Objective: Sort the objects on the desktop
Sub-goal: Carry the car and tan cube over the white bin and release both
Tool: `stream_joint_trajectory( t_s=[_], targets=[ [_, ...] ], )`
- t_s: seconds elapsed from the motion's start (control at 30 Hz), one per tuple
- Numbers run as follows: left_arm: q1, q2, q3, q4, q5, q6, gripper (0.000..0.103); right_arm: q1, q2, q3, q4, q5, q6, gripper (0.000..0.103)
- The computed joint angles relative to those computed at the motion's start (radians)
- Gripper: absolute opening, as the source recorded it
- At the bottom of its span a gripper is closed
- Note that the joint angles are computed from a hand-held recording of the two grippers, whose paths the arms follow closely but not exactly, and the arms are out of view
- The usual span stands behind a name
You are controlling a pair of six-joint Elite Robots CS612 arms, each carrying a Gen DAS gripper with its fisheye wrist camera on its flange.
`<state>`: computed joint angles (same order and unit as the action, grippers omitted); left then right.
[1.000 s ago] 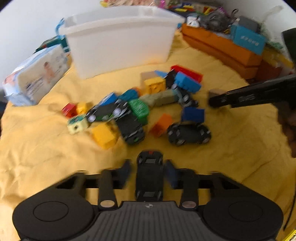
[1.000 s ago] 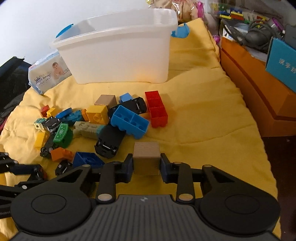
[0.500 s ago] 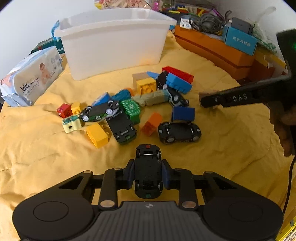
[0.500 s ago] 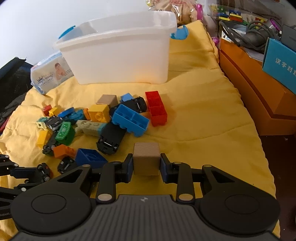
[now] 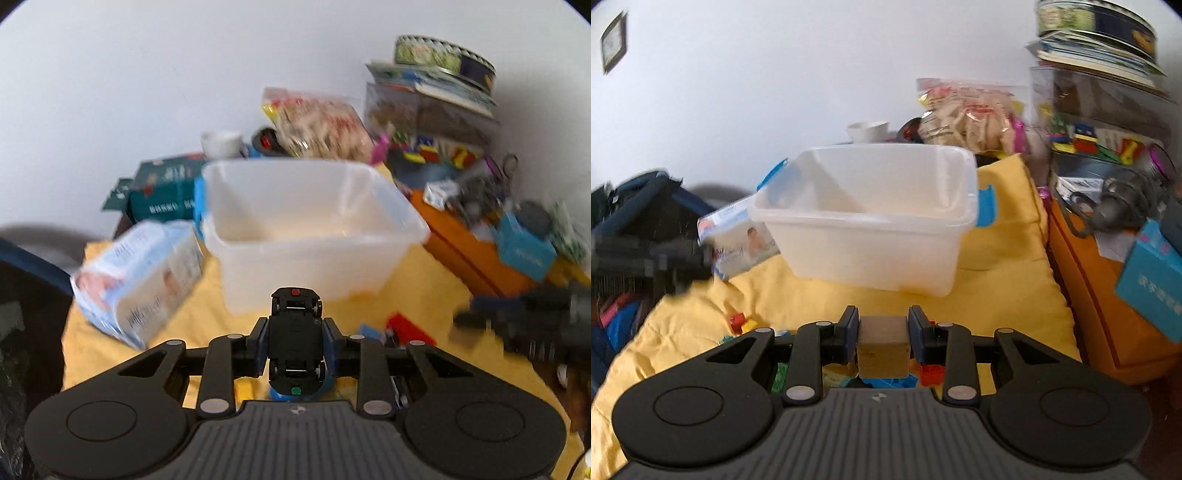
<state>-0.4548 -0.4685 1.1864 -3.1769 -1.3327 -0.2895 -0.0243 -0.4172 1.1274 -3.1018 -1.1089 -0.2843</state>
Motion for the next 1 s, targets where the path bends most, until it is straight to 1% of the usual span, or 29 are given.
stream_joint_trajectory(
  t_s=[0.1,0.2,0.3,0.37,0.43,0.5,0.6,0.7,0.8,0.87,0.9,0.93,0.97,1.0],
  targets=[
    [0.002,0.004,-0.012,0.006,0.006,-0.003,0.033,-0.001,-0.002,0.026,0.009,-0.008,-0.007,0.033],
    [0.002,0.008,-0.022,0.019,0.004,-0.006,0.033,-0.002,-0.001,0.032,0.008,-0.01,0.017,0.033],
    [0.004,0.009,-0.03,0.032,-0.007,-0.01,0.033,-0.002,-0.003,0.023,-0.012,0.001,0.017,0.033],
    [0.005,0.013,-0.049,0.039,-0.009,0.0,0.033,0.0,0.001,-0.004,-0.032,0.015,0.013,0.033],
    [0.005,0.024,-0.086,0.052,0.01,0.022,0.033,0.004,0.017,-0.062,-0.037,0.028,0.037,0.033],
    [0.01,0.041,-0.14,0.07,0.01,0.036,0.033,0.01,0.041,-0.136,-0.031,0.026,0.066,0.033],
    [0.018,0.078,-0.242,0.116,0.014,0.033,0.033,0.021,0.085,-0.264,0.015,0.024,0.1,0.033],
    [0.028,0.121,-0.347,0.189,0.011,0.0,0.033,0.033,0.143,-0.402,0.094,0.01,0.107,0.033],
    [0.037,0.166,-0.442,0.269,0.008,-0.021,0.033,0.042,0.217,-0.557,0.207,-0.008,0.11,0.033],
    [0.039,0.196,-0.496,0.324,0.03,-0.024,0.045,0.048,0.27,-0.665,0.3,-0.017,0.096,0.034],
    [0.04,0.204,-0.51,0.344,0.04,-0.029,0.059,0.05,0.292,-0.709,0.334,-0.024,0.081,0.035],
    [0.039,0.209,-0.516,0.355,0.06,-0.033,0.065,0.051,0.306,-0.734,0.345,-0.038,0.072,0.05],
    [0.038,0.21,-0.513,0.354,0.081,-0.033,0.065,0.05,0.304,-0.726,0.326,-0.039,0.071,0.061],
    [0.039,0.205,-0.501,0.347,0.086,-0.031,0.065,0.049,0.3,-0.715,0.312,-0.035,0.07,0.059]
  ],
)
